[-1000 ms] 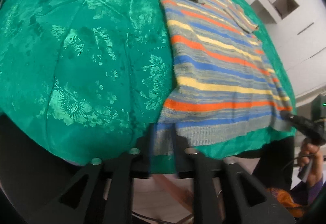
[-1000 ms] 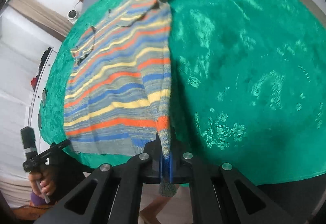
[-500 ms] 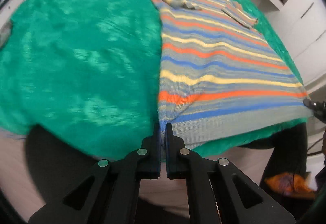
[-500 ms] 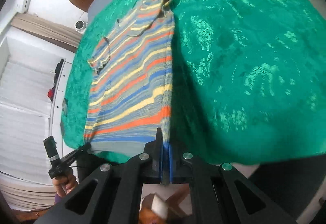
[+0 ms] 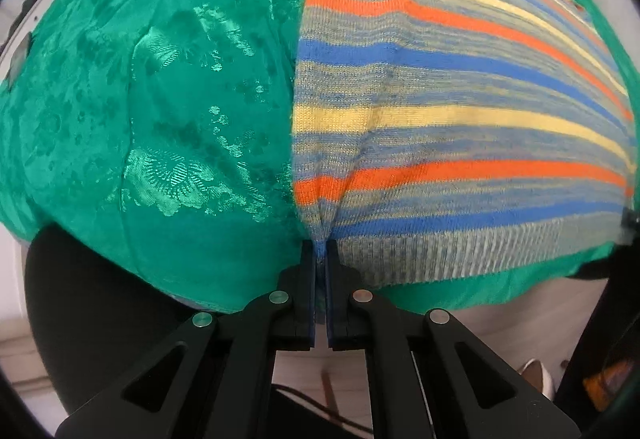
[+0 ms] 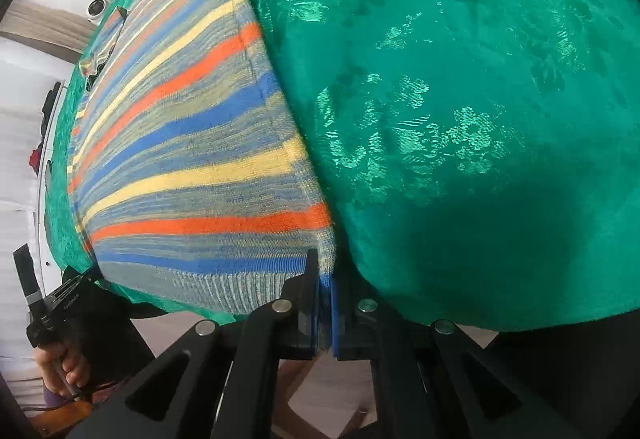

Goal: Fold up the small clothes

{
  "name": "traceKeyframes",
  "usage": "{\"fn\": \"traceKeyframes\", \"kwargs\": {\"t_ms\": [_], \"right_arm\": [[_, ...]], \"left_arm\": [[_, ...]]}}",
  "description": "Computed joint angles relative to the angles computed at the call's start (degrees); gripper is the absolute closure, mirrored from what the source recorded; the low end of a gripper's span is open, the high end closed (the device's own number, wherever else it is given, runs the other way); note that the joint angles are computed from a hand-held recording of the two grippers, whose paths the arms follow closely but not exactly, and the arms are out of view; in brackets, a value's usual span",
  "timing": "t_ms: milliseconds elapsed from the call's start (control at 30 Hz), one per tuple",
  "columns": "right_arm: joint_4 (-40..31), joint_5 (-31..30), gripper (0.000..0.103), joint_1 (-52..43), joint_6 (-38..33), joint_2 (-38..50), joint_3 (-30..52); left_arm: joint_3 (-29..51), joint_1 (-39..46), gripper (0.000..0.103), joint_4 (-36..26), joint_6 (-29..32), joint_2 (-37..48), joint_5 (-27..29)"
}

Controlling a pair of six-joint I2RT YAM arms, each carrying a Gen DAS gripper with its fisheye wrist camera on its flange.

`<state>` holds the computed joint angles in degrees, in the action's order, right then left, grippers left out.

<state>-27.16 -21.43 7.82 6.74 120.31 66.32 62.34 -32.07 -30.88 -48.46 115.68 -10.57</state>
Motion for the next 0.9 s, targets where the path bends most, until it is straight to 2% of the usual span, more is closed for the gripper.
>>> {"fn": "traceKeyframes", "kwargs": {"t_ms": [167, 200, 233, 267, 300, 333, 367, 467, 533, 600, 667, 700, 767, 800, 900], "right_arm": [[1.39, 0.95, 0.1, 0.95, 0.47, -0.05, -0.84], [1.42, 0.98, 0.1, 0.97, 0.32, -0.05, -0.88], [1.31, 0.91, 0.099, 0.83, 0.18, -0.21, -0.94], [0.93, 0.73, 0.093, 0.78, 0.3, -0.47, -0.94], [0.15, 0.52, 0.087, 0.38, 0.07, -1.21, -1.47], [-1.55, 1.07, 0.074, 0.15, 0.1, -1.97, -1.6], [-3.53, 1.68, 0.064, -0.2, -0.04, -3.63, -2.31], [-8.28, 5.9, 0.06, -1.19, -3.15, -9.47, -3.52], [-10.12, 10.16, 0.06, -1.9, -6.35, -14.28, -1.76], [-10.23, 14.34, 0.057, -1.24, -9.53, -17.61, 2.8], [-7.41, 17.55, 0.036, 1.11, -13.98, -18.03, 9.23], [-5.16, 18.41, 0.032, 2.92, -16.81, -16.31, 12.96], [-2.04, 18.07, 0.03, 6.51, -21.8, -10.15, 20.67], [-1.55, 17.04, 0.03, 7.64, -23.58, -7.38, 23.73], [-3.54, 10.05, 0.032, 11.4, -28.42, 7.89, 41.05]], "left_arm": [[-0.35, -1.09, 0.1, 0.52, -1.33, 0.08, -0.4], [-2.85, -1.75, 0.099, 0.76, -2.12, -2.23, -0.23], [-3.56, -1.93, 0.095, 0.93, -2.55, -2.91, 0.07], [-3.92, -2.03, 0.093, 0.69, -2.97, -3.68, 0.58], [-5.49, -2.33, 0.085, 0.6, -3.33, -5.46, 1.04], [-6.52, -2.74, 0.075, 0.53, -3.72, -7.12, 1.5], [-8.15, -3.28, 0.072, 0.82, -4.33, -9.2, 1.43], [-14.18, -4.7, 0.067, -1.56, -6.83, -20.81, -3.05], [-14.56, -5.38, 0.045, -4.96, -8.66, -26.41, -9.39], [-13.18, -4.71, 0.039, -8.11, -9.58, -29.44, -16.16], [-11.96, -2.76, 0.038, -7.92, -8.63, -30.47, -20.04], [-10.65, -2.07, 0.036, -8.46, -8.87, -29.98, -21.2], [-8.64, -1.59, 0.035, -8.93, -9.45, -28.33, -21.72], [-8.67, -0.77, 0.035, -7.16, -8.74, -27.2, -21.52], [-8.23, -2.94, 0.035, -8.17, -11.39, -26.16, -22.04]]}}
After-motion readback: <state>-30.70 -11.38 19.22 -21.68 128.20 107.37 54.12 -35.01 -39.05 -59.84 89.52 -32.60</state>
